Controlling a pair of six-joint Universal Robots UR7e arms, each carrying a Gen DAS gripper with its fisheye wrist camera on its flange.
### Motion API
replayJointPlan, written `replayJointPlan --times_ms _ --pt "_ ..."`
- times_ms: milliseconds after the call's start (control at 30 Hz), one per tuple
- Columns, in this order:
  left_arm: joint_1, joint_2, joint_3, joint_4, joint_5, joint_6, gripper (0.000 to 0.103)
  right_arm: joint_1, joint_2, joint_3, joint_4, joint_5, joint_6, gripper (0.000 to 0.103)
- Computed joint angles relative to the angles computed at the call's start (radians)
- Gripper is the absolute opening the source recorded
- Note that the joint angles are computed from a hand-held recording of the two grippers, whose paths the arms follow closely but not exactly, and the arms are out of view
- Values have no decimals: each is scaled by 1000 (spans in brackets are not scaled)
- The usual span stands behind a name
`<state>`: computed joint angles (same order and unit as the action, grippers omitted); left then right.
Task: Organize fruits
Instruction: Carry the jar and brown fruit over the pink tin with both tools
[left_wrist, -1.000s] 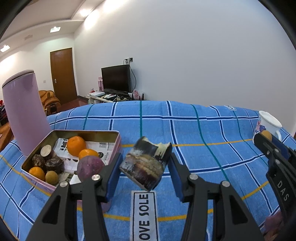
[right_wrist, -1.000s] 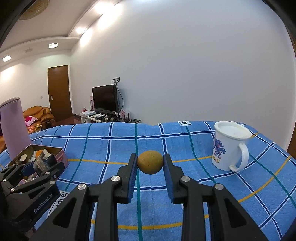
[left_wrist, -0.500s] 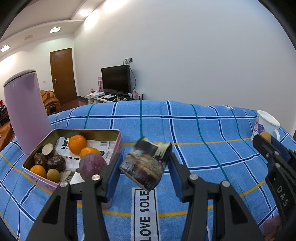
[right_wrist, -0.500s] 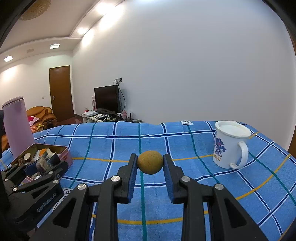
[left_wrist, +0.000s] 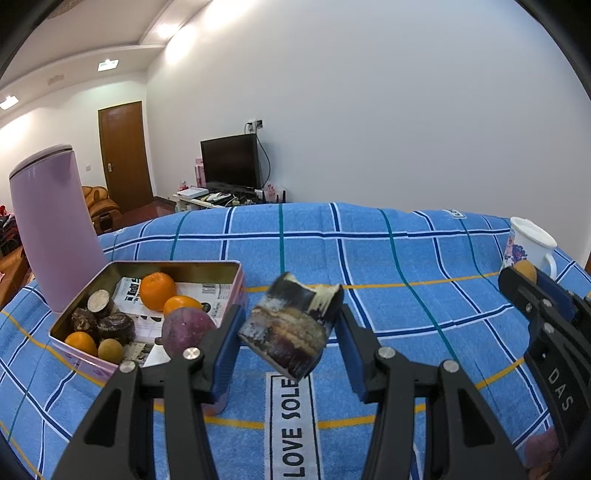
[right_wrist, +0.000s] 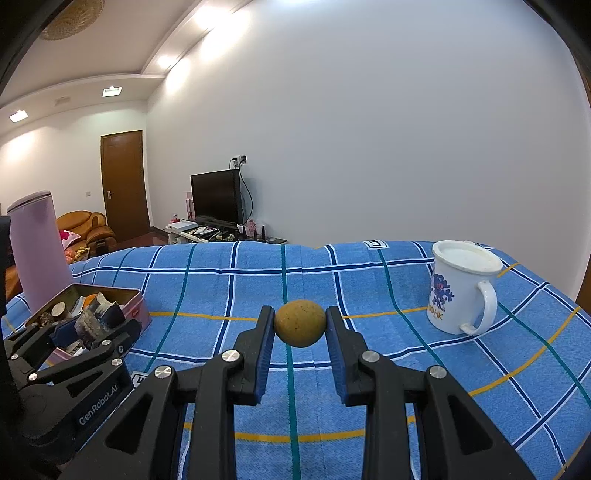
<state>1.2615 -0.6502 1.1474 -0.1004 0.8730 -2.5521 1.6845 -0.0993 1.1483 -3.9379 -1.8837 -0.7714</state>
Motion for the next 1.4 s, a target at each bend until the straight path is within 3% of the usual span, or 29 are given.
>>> replayJointPlan --times_ms 467,700,1200,1400 --pt "4 -35 44 -17 20 15 52 9 11 0 0 -4 -10 30" --pt "17 -69 58 -14 36 31 52 22 23 -22 70 -8 11 30" --pt "95 -118 22 -93 43 177 52 72 130 -174 193 9 27 30" --pt "117 -126 -2 -74 53 146 52 91 177 -237 231 20 13 30"
